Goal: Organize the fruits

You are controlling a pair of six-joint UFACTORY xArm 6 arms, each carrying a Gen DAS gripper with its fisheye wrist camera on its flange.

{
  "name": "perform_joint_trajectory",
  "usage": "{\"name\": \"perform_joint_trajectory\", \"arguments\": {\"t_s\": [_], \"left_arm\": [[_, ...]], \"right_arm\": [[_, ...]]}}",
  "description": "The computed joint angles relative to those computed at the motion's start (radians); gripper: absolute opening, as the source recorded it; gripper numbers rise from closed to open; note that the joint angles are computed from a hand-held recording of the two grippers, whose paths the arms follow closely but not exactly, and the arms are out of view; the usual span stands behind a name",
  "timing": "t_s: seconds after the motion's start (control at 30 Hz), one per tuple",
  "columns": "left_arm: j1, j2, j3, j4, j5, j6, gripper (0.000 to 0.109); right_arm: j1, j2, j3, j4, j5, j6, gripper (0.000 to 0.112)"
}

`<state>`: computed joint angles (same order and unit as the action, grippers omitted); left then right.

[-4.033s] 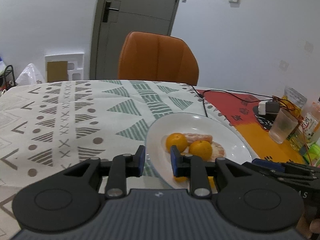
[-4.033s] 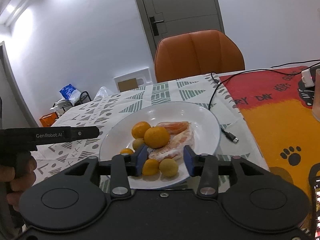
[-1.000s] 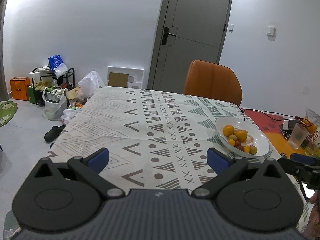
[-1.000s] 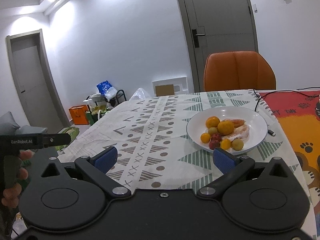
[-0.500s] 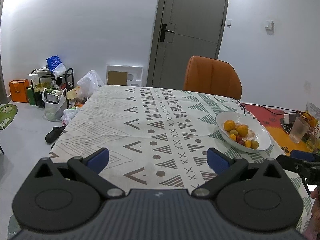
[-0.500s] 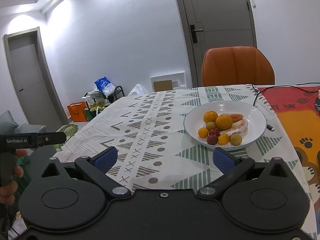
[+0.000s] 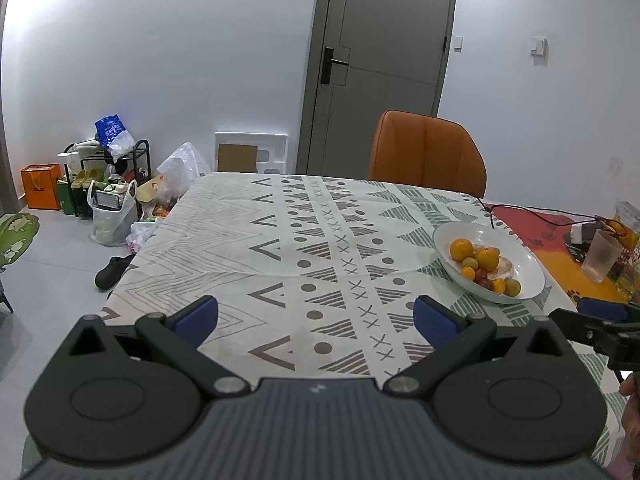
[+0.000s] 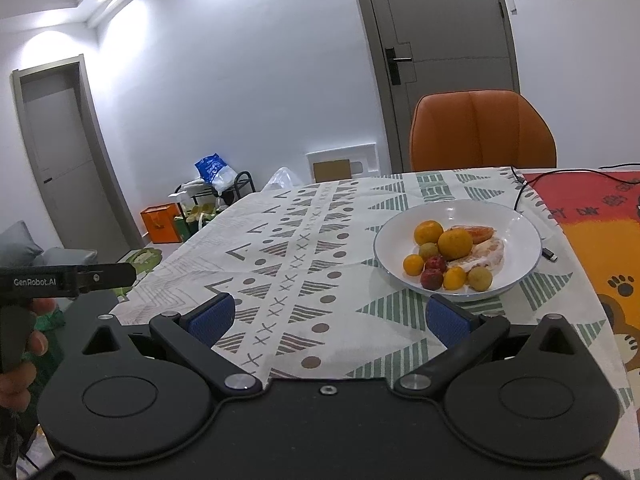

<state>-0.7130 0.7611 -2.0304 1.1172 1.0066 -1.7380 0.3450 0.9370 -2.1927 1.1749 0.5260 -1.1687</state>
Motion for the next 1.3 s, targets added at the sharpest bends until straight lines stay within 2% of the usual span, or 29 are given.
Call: {"name": "perform_joint_trajectory", "arguments": {"t_s": [1.3], "left_arm": [[-0.003,0.020,-0.017,-0.015,0.006,0.025,0.103]], "right_arm": [[-0.002,0.005,0.003,-0.001,-0.005,0.007,0.103]]}}
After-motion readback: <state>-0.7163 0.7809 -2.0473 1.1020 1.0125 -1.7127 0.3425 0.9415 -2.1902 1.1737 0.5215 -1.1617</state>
